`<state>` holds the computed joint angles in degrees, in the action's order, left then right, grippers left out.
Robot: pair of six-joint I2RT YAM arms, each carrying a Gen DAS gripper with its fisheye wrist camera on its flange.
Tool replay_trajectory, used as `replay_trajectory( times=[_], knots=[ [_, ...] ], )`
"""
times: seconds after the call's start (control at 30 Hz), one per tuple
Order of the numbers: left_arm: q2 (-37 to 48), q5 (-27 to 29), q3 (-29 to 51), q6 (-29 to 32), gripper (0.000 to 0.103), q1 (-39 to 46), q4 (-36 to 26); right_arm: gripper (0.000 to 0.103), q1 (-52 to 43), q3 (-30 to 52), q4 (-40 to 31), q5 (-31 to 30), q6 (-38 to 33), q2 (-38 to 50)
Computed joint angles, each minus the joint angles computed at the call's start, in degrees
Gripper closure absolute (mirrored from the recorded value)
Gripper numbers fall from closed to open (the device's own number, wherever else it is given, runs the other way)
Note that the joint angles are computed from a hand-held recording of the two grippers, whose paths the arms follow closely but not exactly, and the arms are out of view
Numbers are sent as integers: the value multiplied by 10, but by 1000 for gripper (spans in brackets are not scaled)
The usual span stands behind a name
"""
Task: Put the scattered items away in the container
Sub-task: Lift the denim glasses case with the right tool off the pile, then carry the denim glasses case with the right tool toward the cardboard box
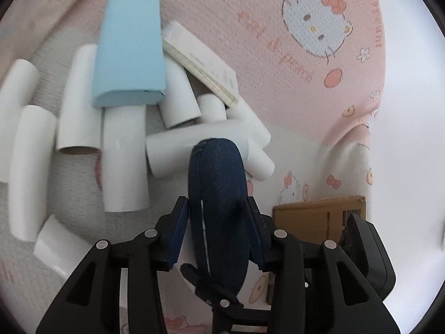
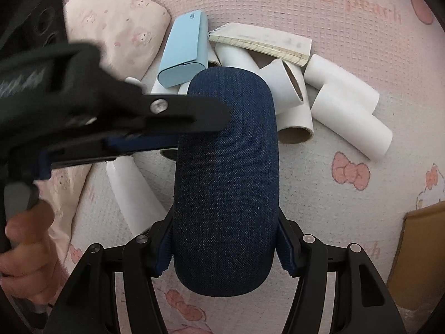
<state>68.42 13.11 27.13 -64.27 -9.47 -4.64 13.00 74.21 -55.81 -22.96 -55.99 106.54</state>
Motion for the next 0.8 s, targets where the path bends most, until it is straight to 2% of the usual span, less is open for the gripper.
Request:
replay_trajectory(
  times=[0.1, 0.2, 0.47, 0.7, 0.8],
  knots=[
    [16, 5, 14, 20, 60, 1, -14, 43, 19, 26, 10, 10, 31, 27],
    [13, -10, 12, 6, 60, -7, -15, 43, 7, 52, -14, -10, 44, 41],
    [20, -7, 14, -4, 61, -7, -18, 42, -7, 95, -49, -38, 47, 82],
    [-17, -46, 51, 5, 61, -28, -92, 42, -33, 83, -61, -75, 28, 59],
    [-38, -83, 80, 4, 61, -44, -135, 42, -43, 87, -76, -95, 18, 40]
  ],
)
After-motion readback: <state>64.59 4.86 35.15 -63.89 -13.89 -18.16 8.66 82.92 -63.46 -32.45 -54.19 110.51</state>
